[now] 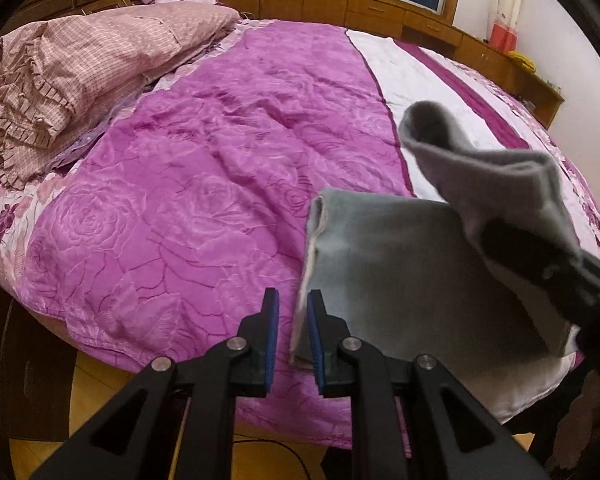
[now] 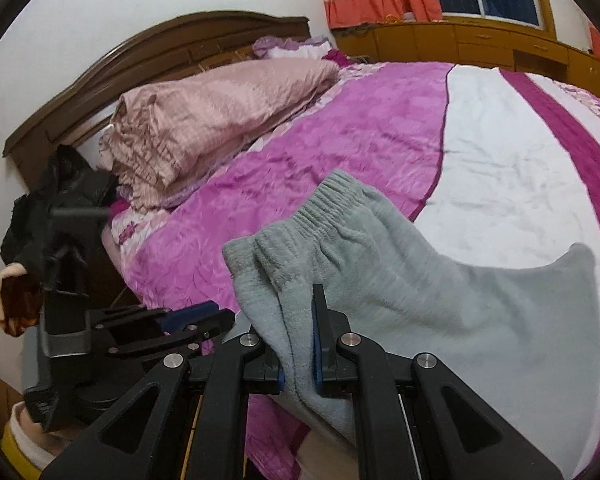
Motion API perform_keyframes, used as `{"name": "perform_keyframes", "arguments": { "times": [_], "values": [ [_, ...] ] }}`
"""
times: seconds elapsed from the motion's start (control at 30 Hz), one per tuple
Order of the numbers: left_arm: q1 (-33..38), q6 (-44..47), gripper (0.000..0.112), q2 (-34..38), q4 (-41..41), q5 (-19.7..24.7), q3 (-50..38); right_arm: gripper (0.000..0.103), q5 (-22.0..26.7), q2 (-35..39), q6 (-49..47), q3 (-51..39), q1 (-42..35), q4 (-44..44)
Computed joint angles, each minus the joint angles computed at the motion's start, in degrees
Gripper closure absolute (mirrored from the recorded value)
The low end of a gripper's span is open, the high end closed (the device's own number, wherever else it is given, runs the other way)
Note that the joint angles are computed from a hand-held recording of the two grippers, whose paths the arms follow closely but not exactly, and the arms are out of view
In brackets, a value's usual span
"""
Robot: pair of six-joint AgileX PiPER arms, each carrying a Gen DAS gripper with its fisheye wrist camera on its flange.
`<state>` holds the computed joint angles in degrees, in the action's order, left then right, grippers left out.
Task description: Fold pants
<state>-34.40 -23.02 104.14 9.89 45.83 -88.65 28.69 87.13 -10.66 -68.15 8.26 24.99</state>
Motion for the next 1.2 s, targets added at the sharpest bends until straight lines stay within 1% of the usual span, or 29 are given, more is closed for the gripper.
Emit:
{"name": "perform_keyframes", "arguments": {
  "times": [0.1,0.13,0.23,0.33,0.43,0.53,0.57,0.6,0.63,0.67,0.7,0.73,0.77,0.83,0.93,1.03,1.13,1.17,1.2],
  "values": [
    [0.65,-0.31,0.098,0.16,0.8,1.2,-0.51,0.1,-1.02,2.12,-1.09,-0.34,1.09,1.15],
    [1.03,-0.08,0.098,0.28,0.72,1.6,-0.78,0.097,-1.28,3.36,-1.61,-0.49,1.57,2.02],
    [1.86,-0.11,0.098,-0.22,1.44,1.95,-0.34,0.093,-0.74,6.08,-0.5,-1.3,2.18,2.47],
    [2.33,-1.13,0.098,-1.33,2.08,1.54,0.84,0.091,-0.24,8.32,0.9,-1.79,2.5,2.45],
    [3.09,-0.69,0.098,-2.74,-0.15,0.18,2.63,0.09,-0.44,8.52,0.1,-1.24,2.19,4.11],
    [3.6,0.57,0.098,-3.39,-2.99,-0.42,3.04,0.088,0.4,7.75,-1.41,-1.09,1.78,5.62],
    [3.57,0.45,0.098,-3.72,-3.56,-0.61,3.17,0.087,1.36,7.51,-1.69,-1.3,1.49,5.87],
    [3.51,0.34,0.098,-4.12,-3.96,-0.82,3.45,0.082,2.59,7.52,-1.23,-1.8,1.33,5.27],
    [3.45,0.28,0.098,-4.6,-4.72,-1.02,3.64,0.071,4.29,7.63,-2.92,-2.21,0.74,6.74],
    [3.35,0.05,0.098,-4.9,-5.11,-1.08,3.77,0.064,5.73,7.42,-6.55,-1.96,-0.17,10.49],
    [3.32,0.13,0.098,-5.13,-5.85,-0.81,3.68,0.048,6.31,7.04,-9.62,-1.26,-0.85,13.88],
    [3.13,0.0,0.098,-5.38,-6.13,-0.54,3.58,0.04,6.31,6.25,-11.54,-0.33,-1.14,16.16],
    [2.86,-0.67,0.098,-5.64,-5.59,-0.45,3.58,0.04,5.99,5.71,-11.67,0.13,-1.03,16.15],
    [2.28,-1.85,0.098,-6.52,-4.77,-0.47,3.87,0.04,7.48,4.57,-12.63,0.22,-1.14,15.52],
    [1.98,-2.33,0.098,-7.51,-5.39,-0.46,4.31,0.04,8.59,0.6,-14.53,2.53,-2.45,15.04],
    [1.73,-0.23,0.098,-8.26,-9.11,-1.21,5.03,0.04,9.68,-3.01,-14.59,4.28,-4.64,12.67],
    [1.91,4.25,0.089,-7.82,-15.71,-2.09,5.11,0.04,9.71,-7.14,-13.07,6.27,-7.44,7.16],
    [1.66,5.46,0.089,-7.23,-17.69,-2.26,4.79,0.04,9.76,-8.6,-12.81,7.17,-8.81,5.64],
    [1.33,5.5,0.088,-6.88,-17.95,-2.27,4.5,0.04,10.0,-9.57,-12.8,7.81,-10.02,4.82]
  ]
}}
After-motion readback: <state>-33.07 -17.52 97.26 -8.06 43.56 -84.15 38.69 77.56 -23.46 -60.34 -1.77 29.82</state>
